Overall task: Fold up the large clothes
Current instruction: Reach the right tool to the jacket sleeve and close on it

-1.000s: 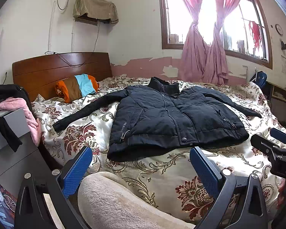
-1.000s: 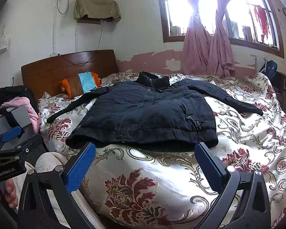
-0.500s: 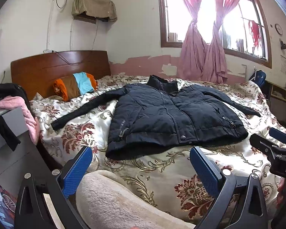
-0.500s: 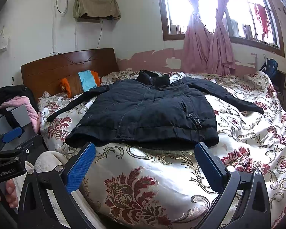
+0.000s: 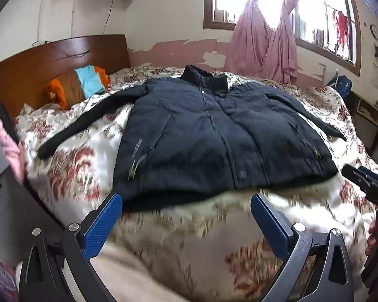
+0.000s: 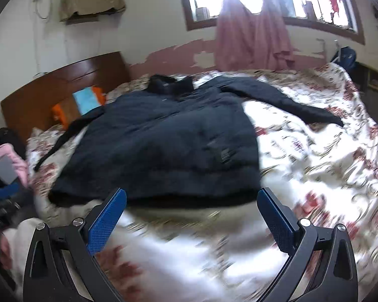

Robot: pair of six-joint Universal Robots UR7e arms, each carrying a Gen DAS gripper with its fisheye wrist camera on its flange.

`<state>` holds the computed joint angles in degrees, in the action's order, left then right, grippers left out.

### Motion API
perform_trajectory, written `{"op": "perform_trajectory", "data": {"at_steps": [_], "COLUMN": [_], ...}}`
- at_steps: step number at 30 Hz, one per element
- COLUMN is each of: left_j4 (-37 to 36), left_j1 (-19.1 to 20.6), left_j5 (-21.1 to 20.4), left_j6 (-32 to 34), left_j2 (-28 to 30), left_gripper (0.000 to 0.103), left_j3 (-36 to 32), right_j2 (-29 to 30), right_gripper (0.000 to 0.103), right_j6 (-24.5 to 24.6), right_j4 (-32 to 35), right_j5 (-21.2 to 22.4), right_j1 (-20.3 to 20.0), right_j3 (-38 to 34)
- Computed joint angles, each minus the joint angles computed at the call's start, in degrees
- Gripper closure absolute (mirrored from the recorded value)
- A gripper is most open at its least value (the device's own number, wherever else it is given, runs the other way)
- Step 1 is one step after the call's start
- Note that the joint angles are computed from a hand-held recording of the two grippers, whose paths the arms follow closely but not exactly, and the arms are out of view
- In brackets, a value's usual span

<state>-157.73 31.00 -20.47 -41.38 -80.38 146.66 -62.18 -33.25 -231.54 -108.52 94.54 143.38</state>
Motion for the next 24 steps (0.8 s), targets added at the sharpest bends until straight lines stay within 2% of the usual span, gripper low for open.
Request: {"op": "perform_trajectory", "data": {"at_steps": [3, 5, 10, 12, 15, 18, 21, 24], "left_j4": [-11.6, -16.63, -23.68, -26.69, -27.97, -25.27, -23.06, -20.78], "left_j1": [3.19, 5.26, 10.65, 12.82, 15.75, 18.4, 20.84, 23.42], "left_j5": [-0.36, -0.88, -3.8, -6.07, -9.42, -10.82, -14.93, -19.41], "left_j6": [10.13, 15.24, 26.43, 30.96, 35.49, 36.68, 36.3, 38.45], "left_j2": [5.54, 8.85, 16.9, 20.35, 24.62, 29.38, 33.21, 39.01], "left_gripper": [0.0, 0.0, 0.0, 0.0, 0.0, 0.0, 0.0, 0.0], "left_j3": [-4.18, -7.3, -17.36, -22.14, -29.04, -37.32, -44.43, -54.05], "right_j2": [-1.44, -2.24, -2.93, -2.29, 0.41, 3.56, 5.13, 6.25], "right_gripper": [0.001, 0.001, 0.001, 0.001, 0.001, 0.001, 0.001, 0.001], "right_j6": [2.35, 4.79, 11.11, 13.57, 15.49, 15.86, 18.3, 24.17], "right_j4": [2.35, 4.65, 11.53, 14.66, 18.67, 22.91, 30.31, 35.69], "right_j5": [2.79, 5.11, 7.31, 6.56, 3.12, 1.26, 2.32, 6.05], "right_j1": [-3.98, -6.77, -11.54, -12.26, -12.3, -12.77, -14.04, -16.11], "right_j3": [-2.92, -5.19, -13.6, -18.48, -26.75, -34.46, -40.58, -44.92]}}
